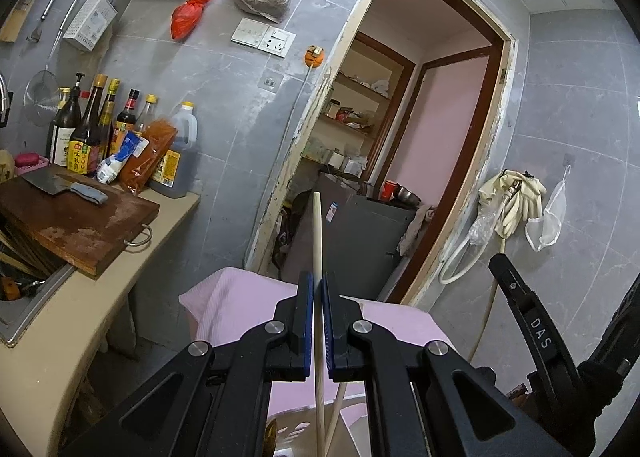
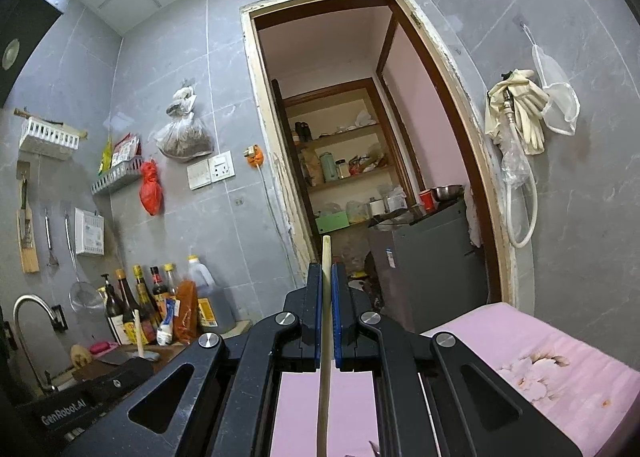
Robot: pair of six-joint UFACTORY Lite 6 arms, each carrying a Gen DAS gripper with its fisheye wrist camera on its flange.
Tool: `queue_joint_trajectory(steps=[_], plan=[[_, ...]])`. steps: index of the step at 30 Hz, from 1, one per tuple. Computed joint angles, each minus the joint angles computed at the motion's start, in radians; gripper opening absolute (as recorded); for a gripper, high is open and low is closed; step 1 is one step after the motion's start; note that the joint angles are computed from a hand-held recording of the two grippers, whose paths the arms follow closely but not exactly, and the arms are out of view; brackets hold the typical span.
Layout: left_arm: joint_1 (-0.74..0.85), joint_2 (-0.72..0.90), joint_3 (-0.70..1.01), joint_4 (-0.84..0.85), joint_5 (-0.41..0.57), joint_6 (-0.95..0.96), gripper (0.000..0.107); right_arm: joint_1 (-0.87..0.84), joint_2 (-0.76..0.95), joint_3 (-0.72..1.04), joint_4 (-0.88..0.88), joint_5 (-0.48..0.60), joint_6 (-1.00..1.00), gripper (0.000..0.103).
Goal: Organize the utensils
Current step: 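Carry both chopsticks to the caddy and open both tools inside it, then move both tools back over the silver fork and last chopstick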
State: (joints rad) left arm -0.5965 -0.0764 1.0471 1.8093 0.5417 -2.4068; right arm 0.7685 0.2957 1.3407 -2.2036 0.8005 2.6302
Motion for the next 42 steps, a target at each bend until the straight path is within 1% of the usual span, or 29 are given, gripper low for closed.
queue_joint_trajectory(steps=[4, 7, 14, 16, 18, 19, 22, 24, 26, 28, 29, 30, 32, 33, 35, 36, 37, 39, 42], plan=[[-0.002, -0.005, -0.007, -0.017, -0.005, 0.015, 0.005, 0.001, -0.025, -0.026, 0.005, -0.041, -0.024, 0.004], [-0.006, -0.026, -0.030, 0.000, -0.016, -0.010, 0.005, 0.008, -0.056, -0.063, 0.000, -0.076, -0.039, 0.004], [-0.053, -0.055, -0.049, -0.072, -0.019, 0.074, 0.005, 0.017, -0.131, -0.145, 0.018, -0.138, -0.072, 0.005], [-0.058, -0.071, -0.054, -0.090, -0.027, 0.092, 0.005, 0.014, -0.155, -0.166, 0.035, -0.162, -0.088, 0.012], [-0.068, -0.087, -0.056, -0.140, -0.022, 0.130, 0.005, 0.010, -0.193, -0.199, 0.034, -0.175, -0.085, 0.040], [-0.075, -0.094, -0.054, -0.173, -0.017, 0.158, 0.005, 0.009, -0.213, -0.219, 0.023, -0.170, -0.069, 0.042], [-0.105, -0.103, -0.037, -0.271, 0.021, 0.254, 0.008, -0.001, -0.263, -0.248, 0.022, -0.188, -0.073, 0.042], [-0.134, -0.107, -0.021, -0.321, 0.058, 0.302, 0.017, -0.015, -0.313, -0.277, 0.015, -0.207, -0.068, 0.042], [-0.180, -0.112, -0.008, -0.341, 0.118, 0.317, 0.041, -0.028, -0.357, -0.294, 0.022, -0.228, -0.085, 0.043], [-0.237, -0.108, 0.011, -0.350, 0.202, 0.320, 0.050, -0.050, -0.424, -0.327, 0.039, -0.257, -0.116, 0.048], [-0.262, -0.100, 0.030, -0.366, 0.231, 0.332, 0.051, -0.059, -0.441, -0.333, 0.045, -0.268, -0.126, 0.053], [-0.287, -0.088, 0.052, -0.384, 0.259, 0.347, 0.052, -0.077, -0.481, -0.355, 0.053, -0.291, -0.140, 0.055], [-0.341, -0.057, 0.099, -0.407, 0.322, 0.364, 0.061, -0.108, -0.541, -0.383, 0.077, -0.329, -0.178, 0.062], [-0.373, -0.037, 0.124, -0.412, 0.359, 0.363, 0.063, -0.135, -0.592, -0.411, 0.099, -0.359, -0.212, 0.066], [-0.423, 0.002, 0.173, -0.420, 0.418, 0.364, 0.069, -0.179, -0.652, -0.435, 0.130, -0.410, -0.264, 0.070], [-0.460, 0.035, 0.211, -0.427, 0.461, 0.366, 0.071, -0.215, -0.703, -0.462, 0.158, -0.449, -0.311, 0.072], [-0.479, 0.055, 0.233, -0.431, 0.484, 0.366, 0.074, -0.248, -0.739, -0.477, 0.188, -0.487, -0.358, 0.074], [-0.524, 0.105, 0.288, -0.441, 0.533, 0.363, 0.076, -0.317, -0.794, -0.499, 0.224, -0.566, -0.421, 0.078], [-0.590, 0.184, 0.368, -0.452, 0.598, 0.354, 0.082, -0.440, -0.892, -0.555, 0.261, -0.686, -0.496, 0.083]])
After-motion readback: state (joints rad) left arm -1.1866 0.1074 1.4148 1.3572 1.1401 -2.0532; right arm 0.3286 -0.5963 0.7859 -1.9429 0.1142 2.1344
